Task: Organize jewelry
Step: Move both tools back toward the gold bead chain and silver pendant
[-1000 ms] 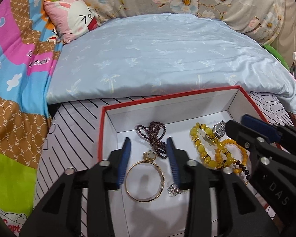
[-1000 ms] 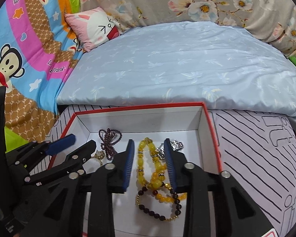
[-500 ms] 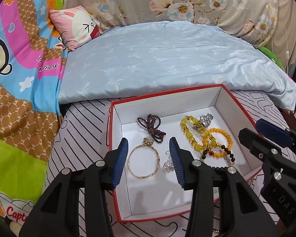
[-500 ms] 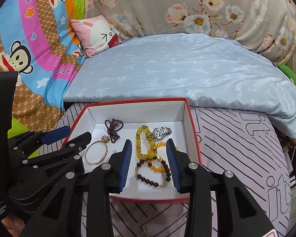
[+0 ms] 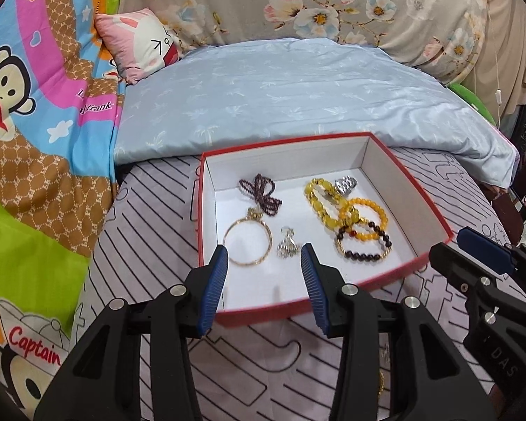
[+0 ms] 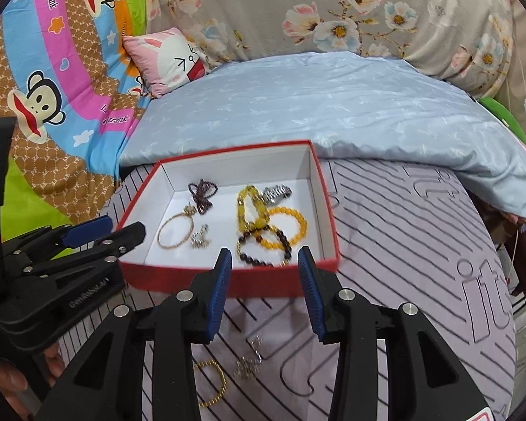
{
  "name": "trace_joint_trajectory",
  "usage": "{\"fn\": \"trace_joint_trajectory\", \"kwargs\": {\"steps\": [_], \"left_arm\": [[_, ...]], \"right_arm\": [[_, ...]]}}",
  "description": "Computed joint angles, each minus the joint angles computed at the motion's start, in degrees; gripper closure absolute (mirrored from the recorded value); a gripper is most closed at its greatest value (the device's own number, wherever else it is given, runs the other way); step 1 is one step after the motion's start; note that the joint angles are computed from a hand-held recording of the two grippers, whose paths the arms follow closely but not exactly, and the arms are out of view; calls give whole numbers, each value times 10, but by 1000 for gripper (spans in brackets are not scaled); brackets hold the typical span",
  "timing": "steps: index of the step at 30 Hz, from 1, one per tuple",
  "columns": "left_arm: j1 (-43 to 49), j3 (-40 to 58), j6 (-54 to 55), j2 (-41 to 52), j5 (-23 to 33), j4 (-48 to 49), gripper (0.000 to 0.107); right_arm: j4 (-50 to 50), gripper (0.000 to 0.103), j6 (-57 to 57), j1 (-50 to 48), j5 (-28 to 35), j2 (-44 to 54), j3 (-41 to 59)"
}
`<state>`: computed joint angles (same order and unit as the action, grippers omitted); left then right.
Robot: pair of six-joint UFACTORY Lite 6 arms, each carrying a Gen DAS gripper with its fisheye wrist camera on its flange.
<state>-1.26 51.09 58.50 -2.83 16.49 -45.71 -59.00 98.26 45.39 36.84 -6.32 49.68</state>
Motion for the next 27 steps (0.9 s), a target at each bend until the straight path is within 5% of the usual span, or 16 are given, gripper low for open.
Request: {"fn": "trace_joint_trajectory", "kwargs": {"steps": [10,22,27], "left_arm": [[38,-150,93,-95,14,-57,65],[87,-241,153,-121,35,-79,65],[99,-239,148,-123,49,-70,65]], "right_arm": [[13,64,87,74,15,-64,-119],[-51,68,166,65,-70,25,-121],[-68,77,165,39,-96,62,-101]]}}
